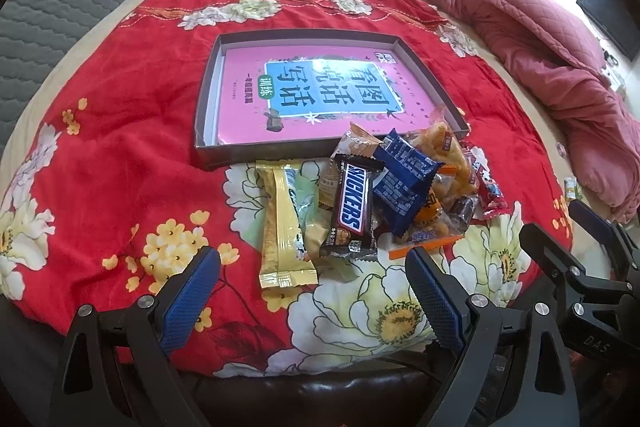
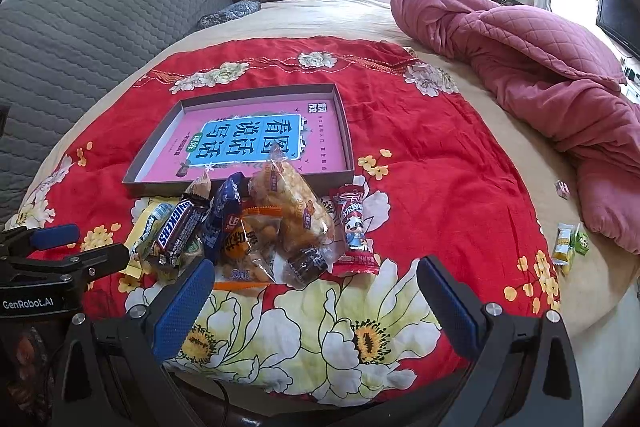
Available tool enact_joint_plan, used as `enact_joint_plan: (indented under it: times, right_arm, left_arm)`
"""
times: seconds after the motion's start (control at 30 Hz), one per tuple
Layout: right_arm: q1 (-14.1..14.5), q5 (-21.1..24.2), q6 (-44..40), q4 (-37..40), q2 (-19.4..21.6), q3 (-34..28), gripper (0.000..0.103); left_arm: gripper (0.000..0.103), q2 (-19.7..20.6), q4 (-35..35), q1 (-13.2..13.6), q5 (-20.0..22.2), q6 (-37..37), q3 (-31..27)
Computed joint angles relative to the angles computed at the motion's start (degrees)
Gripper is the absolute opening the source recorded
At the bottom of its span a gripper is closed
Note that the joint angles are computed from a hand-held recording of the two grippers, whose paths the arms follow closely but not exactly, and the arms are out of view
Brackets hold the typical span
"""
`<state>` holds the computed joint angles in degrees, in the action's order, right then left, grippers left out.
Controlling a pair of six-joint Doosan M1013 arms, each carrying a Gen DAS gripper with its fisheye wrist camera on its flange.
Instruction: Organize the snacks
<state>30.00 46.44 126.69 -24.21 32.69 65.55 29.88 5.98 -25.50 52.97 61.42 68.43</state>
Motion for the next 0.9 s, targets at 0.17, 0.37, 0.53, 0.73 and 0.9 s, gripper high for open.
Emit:
enact_joint_plan:
  times: [0.17,0.37,0.53,0.73,0.9]
  right_arm:
    - [0.0,0.0,0.1,-0.1,0.0,0.0,0.102]
    - [0.1,0.1,-0.1,-0.1,0.0,0.0,0.102]
    - [0.1,0.1,-0.1,0.0,0.0,-0.1,0.102]
    - [0.1,0.2,-0.1,0.0,0.0,0.0,0.102]
    - [0.0,0.1,-0.2,0.1,0.0,0.0,0.102]
  left_arm:
    - [0.094,0.0,-0.1,0.0,0.1,0.0,0.0]
    - [0.094,0.0,-0.1,0.0,0.1,0.1,0.1]
    - [0.094,0.0,-0.2,0.0,0.1,0.2,0.2]
    - [0.094,0.1,-0.6,0.0,0.2,0.3,0.1]
    - [0.094,0.1,-0.7,0.1,0.3,0.4,0.1]
